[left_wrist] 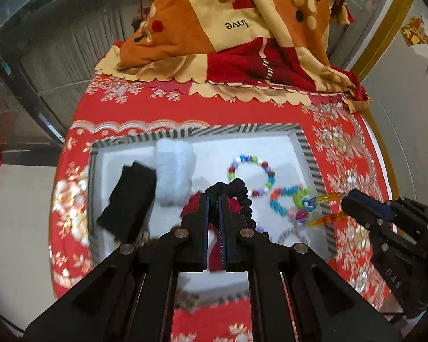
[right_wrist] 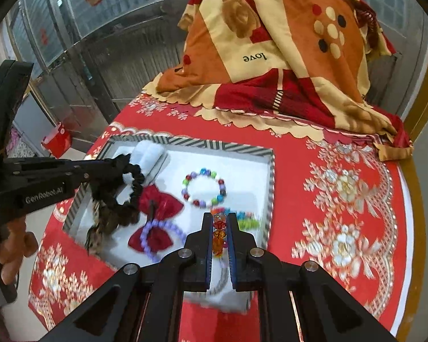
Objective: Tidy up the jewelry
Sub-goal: 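Carry both items over the tray and open both tools to drop them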
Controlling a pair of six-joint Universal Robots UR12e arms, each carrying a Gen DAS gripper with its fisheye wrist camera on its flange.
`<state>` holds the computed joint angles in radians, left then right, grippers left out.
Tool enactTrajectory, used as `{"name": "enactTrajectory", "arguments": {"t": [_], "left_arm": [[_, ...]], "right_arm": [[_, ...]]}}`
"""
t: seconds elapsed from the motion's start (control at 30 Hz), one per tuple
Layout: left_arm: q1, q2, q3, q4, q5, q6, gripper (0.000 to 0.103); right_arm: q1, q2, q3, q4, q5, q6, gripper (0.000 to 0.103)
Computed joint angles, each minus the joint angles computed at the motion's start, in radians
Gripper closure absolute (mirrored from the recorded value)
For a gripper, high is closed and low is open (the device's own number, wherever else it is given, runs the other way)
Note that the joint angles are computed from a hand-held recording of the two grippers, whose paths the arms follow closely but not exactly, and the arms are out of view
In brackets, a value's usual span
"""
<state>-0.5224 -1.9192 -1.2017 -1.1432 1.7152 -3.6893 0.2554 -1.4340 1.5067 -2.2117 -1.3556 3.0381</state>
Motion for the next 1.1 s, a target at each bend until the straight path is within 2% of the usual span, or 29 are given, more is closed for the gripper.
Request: {"name": "enactTrajectory", "arguments": {"t": [0.27,0.4,0.57,0.83,1.0,1.03,1.1], "left_arm": [[0.034,-0.074,0.062,-0.021,-0.056,0.011,0.098],[0.046,-0.09,0.062,-0.039,-0.055,0.0,0.098],[0.056,-0.093,0.049,-0.048,-0.047,-0.008,0.098],[0.059,-0.096,0.045,-0.044,-0.056,-0.015,0.098],[0.055,-0.099,0.045,-0.048,-0.051,-0.021,0.098],[0.053,-0.1,0.046,-0.049,-0.045,-0.022,0.097],[0.05,-0.102,0.049,-0.053,-0.037,-0.023,0.096]], "right_arm": [[0.009,0.104,-0.109,0.069,-0.007,-0.017,0.094],[0.008,0.147,-0.142,0.086,-0.051,-0.031,0.094],[-0.005,0.19,-0.176,0.083,-0.052,-0.033,0.094],[-0.007,0.223,-0.19,0.031,-0.063,-0.024,0.094],[-0.009,0.225,-0.191,0.045,-0.038,-0.04,0.094],[-0.011,0.221,-0.186,0.044,-0.033,-0.04,0.091],[-0.016,0.21,-0.173,0.039,-0.018,-0.03,0.079]]}}
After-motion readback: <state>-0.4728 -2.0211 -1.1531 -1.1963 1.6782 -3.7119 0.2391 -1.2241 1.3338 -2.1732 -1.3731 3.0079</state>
